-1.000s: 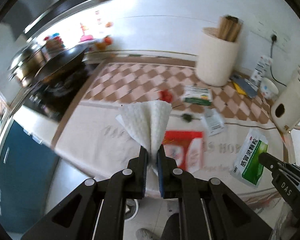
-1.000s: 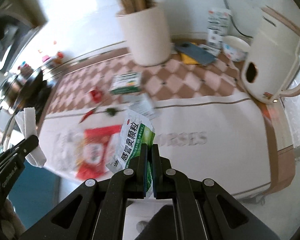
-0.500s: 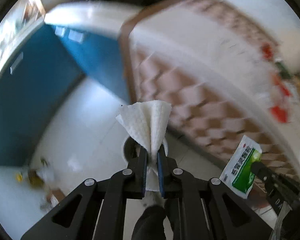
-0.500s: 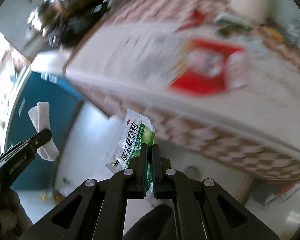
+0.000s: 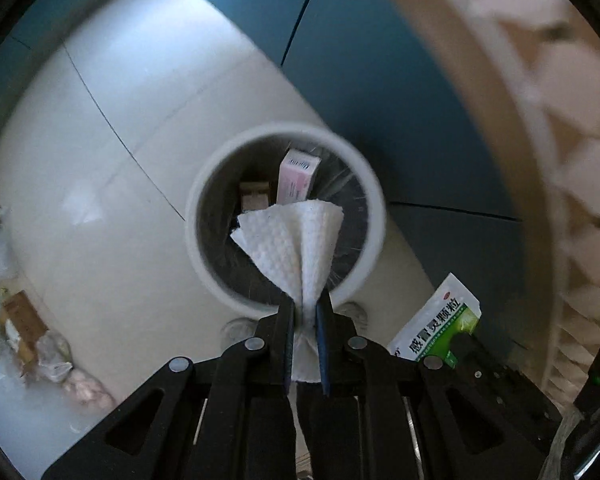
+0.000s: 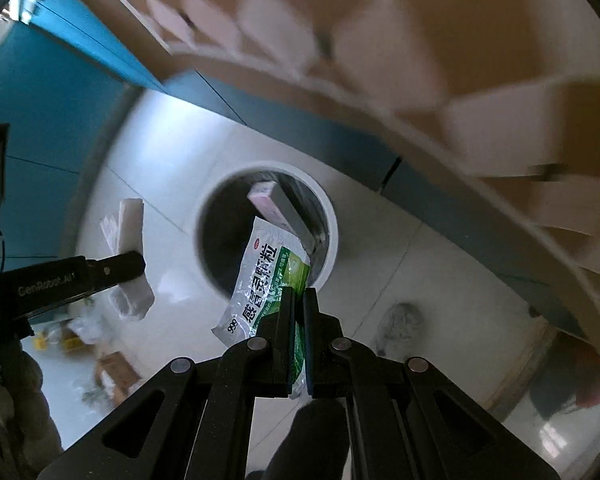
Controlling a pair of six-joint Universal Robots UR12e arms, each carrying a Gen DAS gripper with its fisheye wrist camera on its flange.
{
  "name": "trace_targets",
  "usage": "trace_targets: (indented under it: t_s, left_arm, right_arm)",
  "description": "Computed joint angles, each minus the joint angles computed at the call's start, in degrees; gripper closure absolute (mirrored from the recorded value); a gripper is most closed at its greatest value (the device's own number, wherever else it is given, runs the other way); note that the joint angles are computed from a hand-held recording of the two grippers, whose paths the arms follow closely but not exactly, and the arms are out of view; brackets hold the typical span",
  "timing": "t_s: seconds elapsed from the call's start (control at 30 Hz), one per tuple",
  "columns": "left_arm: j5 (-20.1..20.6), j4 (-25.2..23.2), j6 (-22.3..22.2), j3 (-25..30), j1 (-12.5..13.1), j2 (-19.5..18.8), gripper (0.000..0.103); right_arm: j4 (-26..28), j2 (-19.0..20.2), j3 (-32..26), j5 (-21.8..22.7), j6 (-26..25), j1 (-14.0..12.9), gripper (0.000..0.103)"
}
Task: Collect trash
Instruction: 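Carry the sachet and paper towel over the bin and open both tools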
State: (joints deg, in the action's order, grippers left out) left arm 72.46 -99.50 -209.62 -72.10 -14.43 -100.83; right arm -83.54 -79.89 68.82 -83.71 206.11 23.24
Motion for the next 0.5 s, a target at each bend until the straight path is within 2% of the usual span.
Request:
trace_targets:
  t_s: [0.13, 0.3, 0.37, 0.4, 0.43, 0.5]
  left_arm:
    - [-1.0, 3.1, 1.3, -4.7, 0.5, -0.2, 0.092]
    - [-1.0, 4.1, 3.6, -7.7, 0.7, 0.3, 0.088]
    - [0.4, 3.9, 3.5, -7.7, 0.8, 0.3, 0.069]
    - [1.4, 3.8, 3.2, -7.5, 0.7, 0.2, 0.04]
    - [2.4, 4.2, 2.9, -7.8, 0.6, 0.5, 0.021]
    - [4.3, 4.9, 2.6, -8.2, 0.8, 1.1, 0.015]
  right_arm:
    - [-4.6, 1.0, 6.0, 0.6, 0.3, -0.2, 0.099]
    - [-6.2, 2.8, 9.0, 1.9, -0.1, -0.2, 0.099]
    - [-6.9, 3.3, 9.9, 2.3, -0.2, -0.3, 0.098]
    - [-7.0, 3.5, 10.1, 2.4, -0.4, -0.2, 0.098]
    - [-7.2, 3.7, 10.3, 2.5, -0.6, -0.2, 0.096]
    - [-7.4, 4.0, 10.4, 2.6, -0.5, -0.1, 0.09]
